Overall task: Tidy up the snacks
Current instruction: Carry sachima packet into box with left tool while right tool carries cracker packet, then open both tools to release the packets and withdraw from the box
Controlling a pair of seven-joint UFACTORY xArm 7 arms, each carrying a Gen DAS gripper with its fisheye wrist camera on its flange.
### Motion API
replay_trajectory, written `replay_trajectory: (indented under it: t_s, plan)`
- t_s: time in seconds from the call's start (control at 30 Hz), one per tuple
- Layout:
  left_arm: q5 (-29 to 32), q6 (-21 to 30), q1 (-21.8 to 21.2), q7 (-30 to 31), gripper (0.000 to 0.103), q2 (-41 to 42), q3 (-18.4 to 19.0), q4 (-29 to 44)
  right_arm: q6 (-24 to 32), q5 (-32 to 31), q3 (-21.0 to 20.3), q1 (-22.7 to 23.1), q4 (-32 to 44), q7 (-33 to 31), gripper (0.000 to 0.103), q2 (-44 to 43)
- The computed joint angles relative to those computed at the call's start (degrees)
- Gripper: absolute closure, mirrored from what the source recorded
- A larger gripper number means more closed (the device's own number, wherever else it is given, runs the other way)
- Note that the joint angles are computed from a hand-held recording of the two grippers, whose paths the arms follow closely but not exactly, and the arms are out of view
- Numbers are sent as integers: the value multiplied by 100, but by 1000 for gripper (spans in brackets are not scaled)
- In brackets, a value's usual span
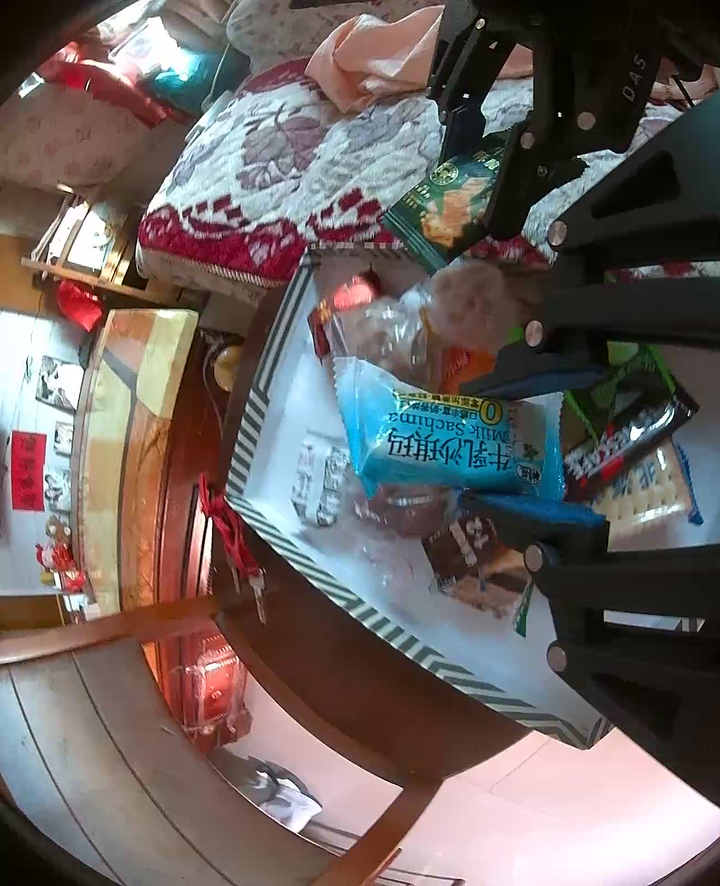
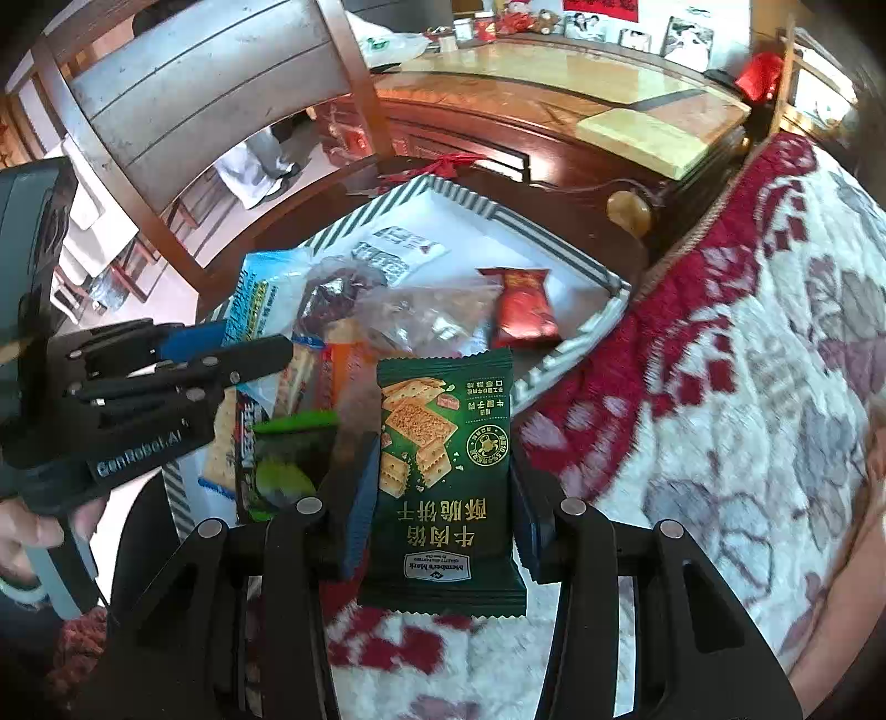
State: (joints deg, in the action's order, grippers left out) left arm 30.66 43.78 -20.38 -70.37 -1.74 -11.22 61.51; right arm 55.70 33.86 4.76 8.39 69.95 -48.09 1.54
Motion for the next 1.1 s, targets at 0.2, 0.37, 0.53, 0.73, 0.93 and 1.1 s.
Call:
replay_trajectory:
  t_s: [0.2,0.37,0.53,0.73,0.93,1.1]
  plan:
    - [24,85,64,-43,69,-16,46,-83,-126,-130,190,189,307,152,61,336]
    - [18,55,130,-30,69,-86,59,-182,-440,-364,348,372,526,377,61,600]
    - [102,149,156,-139,68,-131,35,-214,-612,-286,425,405,520,431,59,677]
    - [249,302,140,-412,46,-128,-18,-200,-562,69,367,289,274,239,50,383]
    - [536,431,63,-741,31,-235,-123,-235,-536,414,158,203,-158,-34,50,-143]
    - [736,493,-15,-1075,20,-352,-248,-260,-839,645,-94,143,-860,-275,50,-768]
